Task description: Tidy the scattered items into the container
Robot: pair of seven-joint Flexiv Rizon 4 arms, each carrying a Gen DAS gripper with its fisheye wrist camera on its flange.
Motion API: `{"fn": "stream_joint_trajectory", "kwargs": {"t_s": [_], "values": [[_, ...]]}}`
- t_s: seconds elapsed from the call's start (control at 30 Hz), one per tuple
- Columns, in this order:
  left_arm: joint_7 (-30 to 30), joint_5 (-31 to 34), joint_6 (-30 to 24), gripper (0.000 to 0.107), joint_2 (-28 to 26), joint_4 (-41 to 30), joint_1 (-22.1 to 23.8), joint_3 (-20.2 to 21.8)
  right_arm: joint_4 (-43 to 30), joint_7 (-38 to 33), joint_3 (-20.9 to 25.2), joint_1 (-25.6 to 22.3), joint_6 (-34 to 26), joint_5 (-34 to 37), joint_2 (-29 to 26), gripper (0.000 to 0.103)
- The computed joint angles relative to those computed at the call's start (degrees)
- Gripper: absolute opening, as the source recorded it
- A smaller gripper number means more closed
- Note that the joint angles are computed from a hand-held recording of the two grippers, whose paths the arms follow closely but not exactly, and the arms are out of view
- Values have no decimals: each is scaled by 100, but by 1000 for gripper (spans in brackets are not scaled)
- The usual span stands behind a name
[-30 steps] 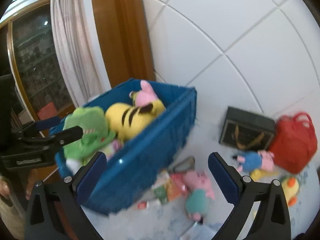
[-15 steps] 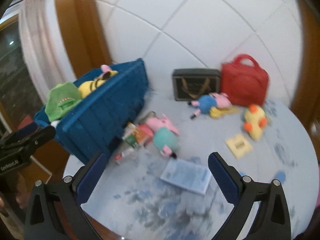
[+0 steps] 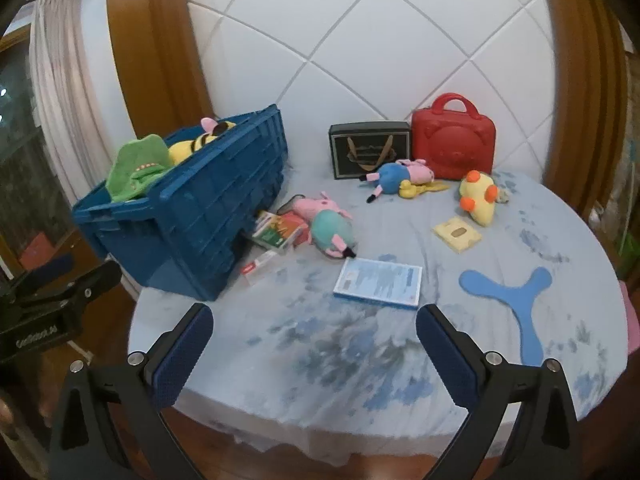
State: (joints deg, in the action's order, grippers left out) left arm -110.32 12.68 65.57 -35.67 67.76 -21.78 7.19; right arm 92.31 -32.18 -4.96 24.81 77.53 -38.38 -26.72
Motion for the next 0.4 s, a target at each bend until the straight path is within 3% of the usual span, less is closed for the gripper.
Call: {"fn": "stream_joint_trajectory", "kwargs": {"t_s": [0.23, 0.4], "values": [[-9, 77, 694, 103, 627, 980, 129, -50, 279, 585, -238, 375, 123, -599, 206, 103], [240, -117, 933, 103, 762, 1248, 233, -151, 459, 1223, -341, 446, 135, -1192, 392, 103]]}}
